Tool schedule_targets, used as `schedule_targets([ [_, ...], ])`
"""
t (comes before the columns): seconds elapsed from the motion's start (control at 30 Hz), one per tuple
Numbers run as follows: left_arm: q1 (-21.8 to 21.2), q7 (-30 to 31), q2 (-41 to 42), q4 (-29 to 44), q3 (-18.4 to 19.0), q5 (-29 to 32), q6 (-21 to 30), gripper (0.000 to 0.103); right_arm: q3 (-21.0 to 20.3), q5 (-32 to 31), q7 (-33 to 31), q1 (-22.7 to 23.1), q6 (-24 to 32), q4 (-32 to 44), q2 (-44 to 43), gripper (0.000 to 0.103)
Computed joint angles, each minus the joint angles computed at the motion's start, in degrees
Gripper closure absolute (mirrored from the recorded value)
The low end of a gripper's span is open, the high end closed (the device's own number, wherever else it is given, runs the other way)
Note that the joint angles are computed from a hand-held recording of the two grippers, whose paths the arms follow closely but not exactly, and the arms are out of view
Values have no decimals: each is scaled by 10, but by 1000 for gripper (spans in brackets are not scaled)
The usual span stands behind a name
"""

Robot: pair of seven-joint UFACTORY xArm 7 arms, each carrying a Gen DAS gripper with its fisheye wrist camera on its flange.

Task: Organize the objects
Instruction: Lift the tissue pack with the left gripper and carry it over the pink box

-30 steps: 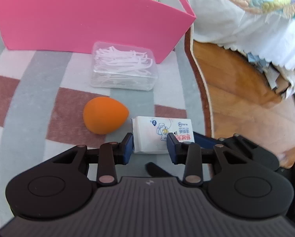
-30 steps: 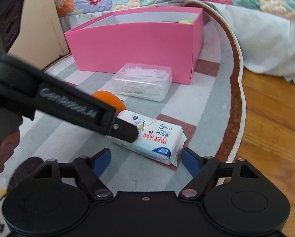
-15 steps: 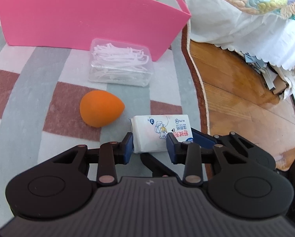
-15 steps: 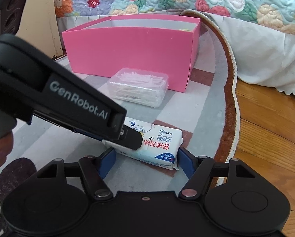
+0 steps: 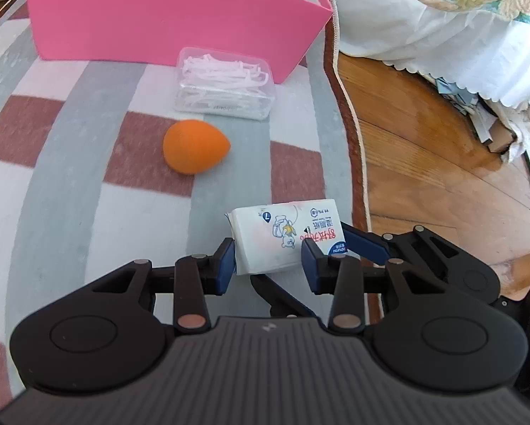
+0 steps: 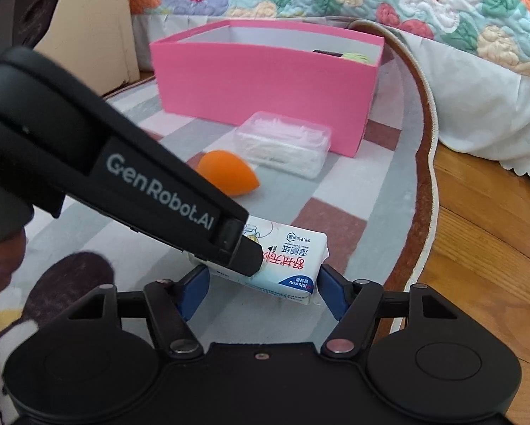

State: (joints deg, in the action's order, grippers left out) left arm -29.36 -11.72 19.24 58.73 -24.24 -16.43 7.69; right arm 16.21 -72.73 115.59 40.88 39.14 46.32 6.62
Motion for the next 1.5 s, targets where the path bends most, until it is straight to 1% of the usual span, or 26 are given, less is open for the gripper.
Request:
schedule_targets([
  [0.1, 44, 37, -26, -20, -43, -48, 10, 66, 4, 22, -14, -1, -12, -2, -16, 31],
  [0.17, 39, 51, -52, -27, -34, -53, 38, 65, 6, 36, -25, -5, -30, -7, -32, 31],
  [0.2, 41, 69, -64, -34, -36, -69, 42, 65, 8, 51, -43, -8, -39, -9, -43, 32],
  [0.27, 62, 130, -87, -44, -60, -142, 45, 66, 17, 76, -78, -9, -30, -8, -59, 32],
  [0.3, 67, 153, -100, -47, -64, -170, 50, 66, 22, 86, -94, -9, -23, -8, -66, 33],
  [0.4, 58, 190, -133, -53, -54, -204, 63, 66, 33, 118, -133, -13, -11, -3, -87, 35],
  [0.47, 47, 203, -155, -55, -41, -207, 73, 66, 43, 137, -166, -13, 9, 8, -96, 35],
  [0.5, 41, 203, -166, -55, -32, -202, 79, 66, 48, 145, -186, -13, 24, 16, -100, 35],
  [0.7, 14, 191, -222, -43, 24, -170, 138, 65, 62, 184, -272, -17, 72, 69, -110, 35],
  [0.83, -2, 206, -252, -28, 69, -176, 190, 65, 64, 205, -310, -18, 92, 110, -107, 35],
  [0.97, -13, 234, -269, -11, 108, -187, 227, 66, 63, 210, -326, -20, 95, 141, -102, 34],
  [1.13, -5, 246, -262, 25, 126, -181, 243, 65, 53, 191, -387, -20, 122, 198, -75, 34],
  [1.27, 8, 258, -251, 62, 134, -185, 257, 65, 38, 196, -445, -18, 142, 251, -57, 34],
  [1.33, 16, 260, -242, 80, 135, -178, 259, 65, 30, 207, -469, -20, 140, 271, -52, 34],
  [1.43, 29, 256, -219, 111, 136, -178, 274, 65, 15, 245, -529, -27, 131, 304, -33, 34],
  [1.5, 38, 256, -199, 131, 136, -178, 276, 65, 5, 260, -558, -31, 123, 319, -21, 34],
])
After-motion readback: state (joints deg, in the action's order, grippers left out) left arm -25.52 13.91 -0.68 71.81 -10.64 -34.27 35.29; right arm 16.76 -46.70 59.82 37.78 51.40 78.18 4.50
